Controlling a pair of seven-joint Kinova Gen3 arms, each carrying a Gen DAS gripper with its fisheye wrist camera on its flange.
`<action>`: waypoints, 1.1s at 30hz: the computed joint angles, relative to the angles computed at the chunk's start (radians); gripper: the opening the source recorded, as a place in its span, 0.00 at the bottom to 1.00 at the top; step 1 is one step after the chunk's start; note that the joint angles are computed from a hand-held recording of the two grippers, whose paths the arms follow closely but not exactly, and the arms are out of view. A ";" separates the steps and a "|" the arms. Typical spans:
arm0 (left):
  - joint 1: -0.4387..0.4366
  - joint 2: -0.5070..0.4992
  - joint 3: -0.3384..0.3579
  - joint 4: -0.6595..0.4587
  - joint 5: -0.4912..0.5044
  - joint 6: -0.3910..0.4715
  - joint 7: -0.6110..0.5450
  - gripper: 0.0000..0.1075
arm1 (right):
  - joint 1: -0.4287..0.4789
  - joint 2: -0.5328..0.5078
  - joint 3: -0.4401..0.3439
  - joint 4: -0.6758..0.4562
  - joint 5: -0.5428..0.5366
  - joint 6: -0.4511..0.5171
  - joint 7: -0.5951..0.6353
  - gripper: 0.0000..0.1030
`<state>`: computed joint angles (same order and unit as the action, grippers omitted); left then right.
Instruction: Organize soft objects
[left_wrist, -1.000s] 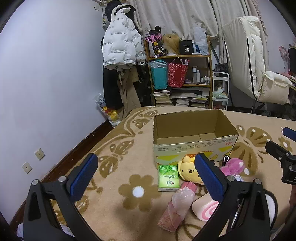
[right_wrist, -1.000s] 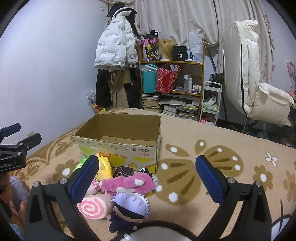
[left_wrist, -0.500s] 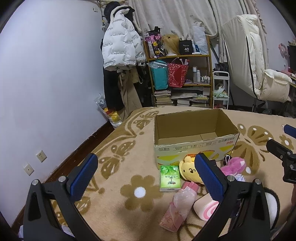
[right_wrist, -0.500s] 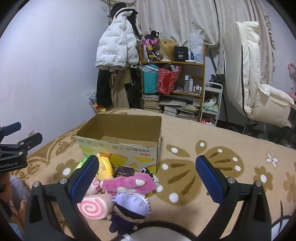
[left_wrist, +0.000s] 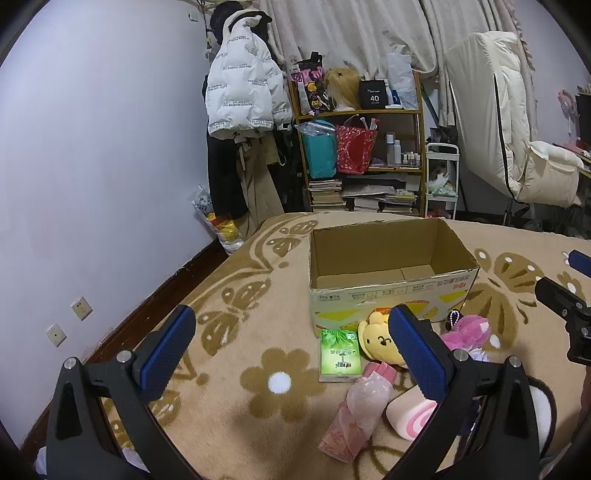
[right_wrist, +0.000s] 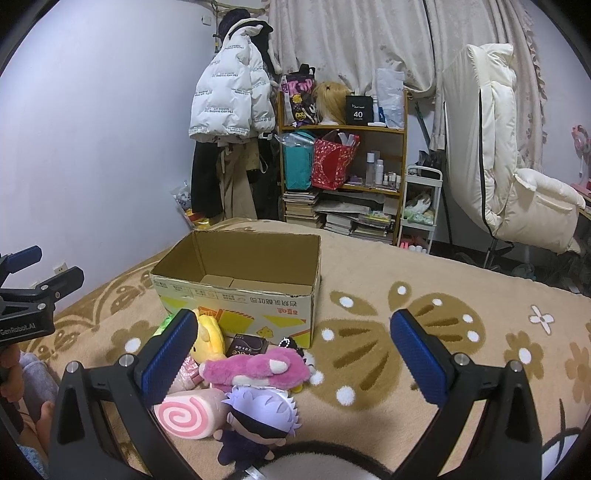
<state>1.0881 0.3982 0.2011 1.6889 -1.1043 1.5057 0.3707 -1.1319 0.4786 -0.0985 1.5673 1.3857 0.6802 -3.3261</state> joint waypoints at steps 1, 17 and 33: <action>0.000 0.001 0.000 -0.001 0.001 0.002 -0.002 0.96 | -0.001 0.000 0.000 0.000 0.002 0.000 -0.002 1.00; -0.006 0.005 -0.001 -0.008 0.017 -0.008 -0.027 0.96 | -0.001 0.002 0.001 -0.002 -0.001 0.002 0.002 1.00; -0.068 -0.015 -0.005 -0.014 0.072 -0.120 -0.104 0.96 | 0.015 0.012 -0.004 -0.016 -0.078 -0.025 0.038 1.00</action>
<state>1.0203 0.3836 0.1962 1.6745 -1.0326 1.3853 0.2669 -1.1172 0.4903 -0.1020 1.5508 1.3075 0.6554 -3.2884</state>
